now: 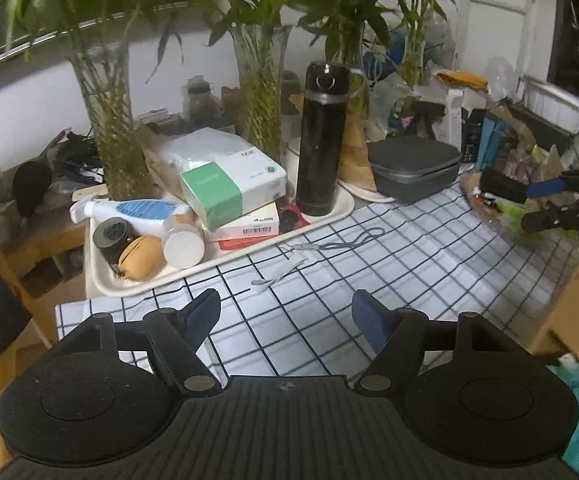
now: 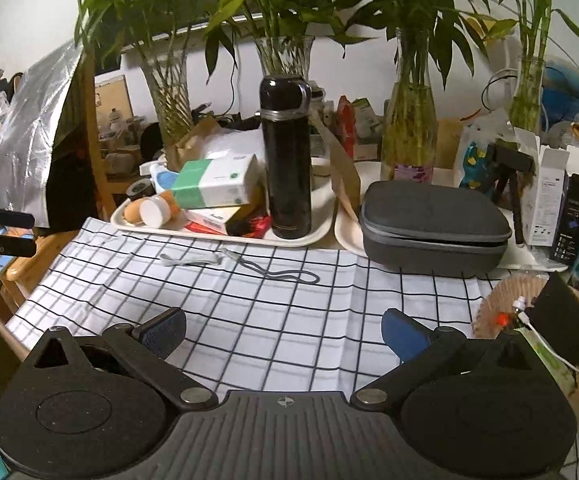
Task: Organize soft objects
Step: 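Close the left gripper on the white cable end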
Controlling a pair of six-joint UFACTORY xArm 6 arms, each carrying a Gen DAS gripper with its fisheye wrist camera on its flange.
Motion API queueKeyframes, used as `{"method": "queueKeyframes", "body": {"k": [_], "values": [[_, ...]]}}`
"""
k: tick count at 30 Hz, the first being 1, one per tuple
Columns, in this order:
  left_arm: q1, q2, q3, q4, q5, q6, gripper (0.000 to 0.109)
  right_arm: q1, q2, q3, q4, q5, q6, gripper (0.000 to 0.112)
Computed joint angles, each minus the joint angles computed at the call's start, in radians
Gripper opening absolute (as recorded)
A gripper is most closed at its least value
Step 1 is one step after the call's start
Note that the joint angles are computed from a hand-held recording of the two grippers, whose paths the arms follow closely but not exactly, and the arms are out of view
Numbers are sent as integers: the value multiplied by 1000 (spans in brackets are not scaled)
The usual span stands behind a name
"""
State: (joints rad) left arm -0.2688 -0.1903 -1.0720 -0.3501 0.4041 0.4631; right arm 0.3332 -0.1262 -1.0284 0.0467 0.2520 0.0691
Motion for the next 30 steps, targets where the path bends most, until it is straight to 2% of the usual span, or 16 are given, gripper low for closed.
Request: {"method": "queueKeyframes", "body": {"k": [6,11,15,19,22,26,30], "values": [[-4,127,-55,-34,-65,80,72,-7,67,-43,9,6,-56,103],[-11,233,-121,-55,-84,117,72,-8,118,-87,10,35,-81,103],[-17,310,-145,40,-159,81,68,-9,149,-117,4,48,-83,103],[-20,387,-189,81,-187,83,59,-7,186,-158,64,75,-108,103],[-19,441,-216,187,-225,30,57,-5,211,-186,57,89,-101,103],[-25,496,-256,180,-247,68,56,-6,227,-209,79,97,-94,103],[-27,538,-305,145,-232,130,53,-11,243,-231,128,117,-96,103]]}}
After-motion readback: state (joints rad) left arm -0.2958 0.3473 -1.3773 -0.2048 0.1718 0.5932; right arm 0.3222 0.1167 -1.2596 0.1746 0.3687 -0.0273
